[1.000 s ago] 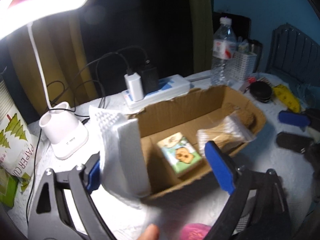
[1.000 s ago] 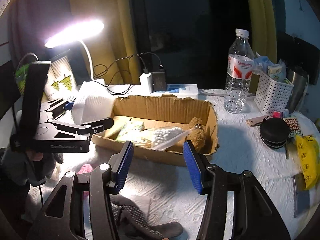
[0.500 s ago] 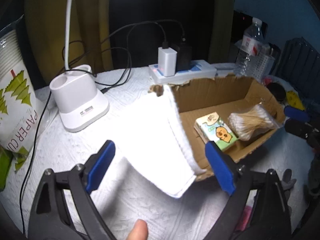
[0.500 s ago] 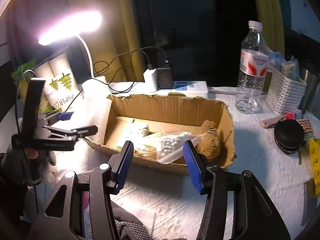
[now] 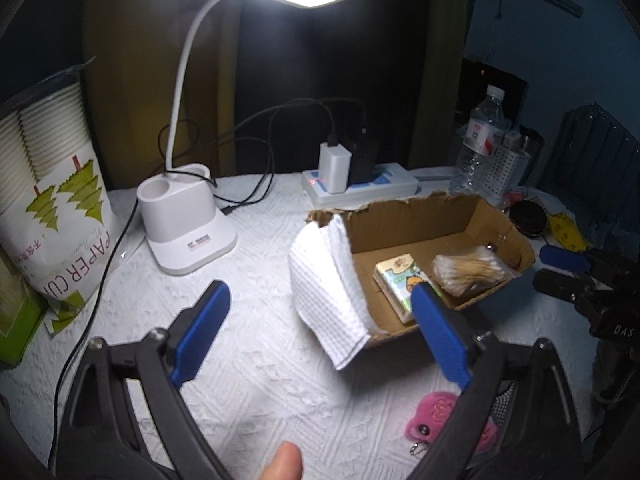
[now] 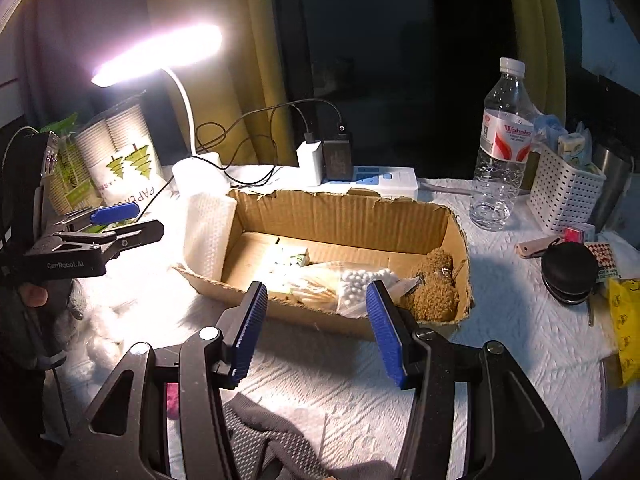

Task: Organize soft objects
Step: 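Place the paper towel into the box with the left tool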

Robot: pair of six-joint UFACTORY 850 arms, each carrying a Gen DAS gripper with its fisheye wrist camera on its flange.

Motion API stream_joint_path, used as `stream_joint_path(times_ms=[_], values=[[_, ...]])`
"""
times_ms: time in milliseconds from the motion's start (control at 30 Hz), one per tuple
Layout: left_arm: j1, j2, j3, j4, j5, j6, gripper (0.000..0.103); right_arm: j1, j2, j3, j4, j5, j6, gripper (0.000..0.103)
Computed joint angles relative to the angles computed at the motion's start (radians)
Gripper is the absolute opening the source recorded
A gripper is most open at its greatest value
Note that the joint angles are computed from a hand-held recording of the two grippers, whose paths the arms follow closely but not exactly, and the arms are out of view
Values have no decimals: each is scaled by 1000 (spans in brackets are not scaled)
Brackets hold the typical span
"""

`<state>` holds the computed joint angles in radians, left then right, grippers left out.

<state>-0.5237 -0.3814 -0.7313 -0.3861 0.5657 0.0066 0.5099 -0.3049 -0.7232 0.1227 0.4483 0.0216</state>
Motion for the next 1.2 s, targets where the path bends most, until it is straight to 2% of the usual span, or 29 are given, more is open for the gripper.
stream_joint_path(times_ms=[200,367,500,733,800,967,1100,1200], values=[[-15,68,88,-11,65,-36,93,40,27,20,68,-2,-59,55],[9,99,142,11,94,-76,93,86,12,-10,91,-6,-88,55],[45,107,173,59,116,-127,93,120,-34,-74,95,-26,-99,54],[101,98,206,152,140,-221,93,165,-168,-239,31,-92,-54,46],[110,94,210,178,143,-239,93,164,-201,-277,-7,-111,-16,41],[132,78,207,232,153,-286,93,156,-287,-380,-108,-172,97,35],[148,60,197,272,157,-326,93,153,-330,-429,-84,-203,92,11],[148,48,189,288,159,-335,93,143,-318,-415,-122,-180,139,6]])
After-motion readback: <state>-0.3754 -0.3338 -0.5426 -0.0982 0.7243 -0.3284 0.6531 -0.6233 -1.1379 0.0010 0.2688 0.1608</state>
